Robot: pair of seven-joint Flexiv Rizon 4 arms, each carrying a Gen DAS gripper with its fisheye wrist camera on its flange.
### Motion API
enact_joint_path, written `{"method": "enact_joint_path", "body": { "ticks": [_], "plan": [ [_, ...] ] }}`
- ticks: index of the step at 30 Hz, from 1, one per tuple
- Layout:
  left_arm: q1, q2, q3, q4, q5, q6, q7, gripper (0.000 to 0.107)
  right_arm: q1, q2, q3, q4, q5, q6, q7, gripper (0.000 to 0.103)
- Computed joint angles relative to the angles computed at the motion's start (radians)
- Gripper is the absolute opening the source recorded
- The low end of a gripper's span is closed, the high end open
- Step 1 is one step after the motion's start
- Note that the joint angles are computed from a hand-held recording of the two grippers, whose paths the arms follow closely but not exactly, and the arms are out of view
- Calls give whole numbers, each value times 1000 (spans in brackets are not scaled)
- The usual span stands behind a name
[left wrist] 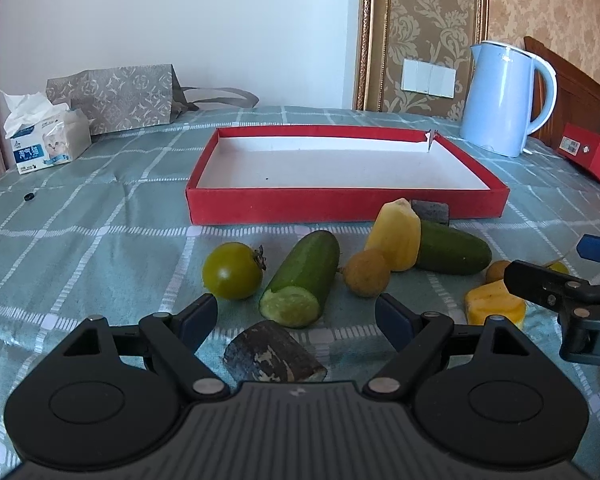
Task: Organize fruits
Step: 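Move the left gripper toward the dark log piece on the cover, then close the left gripper on the dark log piece and lift it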
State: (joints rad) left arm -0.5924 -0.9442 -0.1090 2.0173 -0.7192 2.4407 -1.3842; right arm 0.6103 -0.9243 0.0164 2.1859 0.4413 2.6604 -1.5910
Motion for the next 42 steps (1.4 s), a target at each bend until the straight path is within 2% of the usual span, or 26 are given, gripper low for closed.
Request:
{"method": "enact_joint_path", "body": {
  "ticks": [19, 31, 34, 39, 42],
  "plan": [
    [-3, 7, 4, 5, 3, -19, -5, 86, 4, -2, 2, -2, 13, 17, -13, 103],
    [-9, 0, 11, 25, 8, 39, 16, 86, 5, 0, -3, -7, 28, 10, -14, 103],
    [14, 2, -2, 37, 41, 34, 5, 86, -2, -1, 0, -8, 21, 10, -9, 103],
    [1, -3, 5, 36, 11, 55, 12, 86, -11, -1, 3, -6, 4, 2, 1, 103],
    [28, 6, -6, 54, 59, 45, 1, 86, -10, -3, 1, -5, 4, 6, 2, 103]
  ]
}}
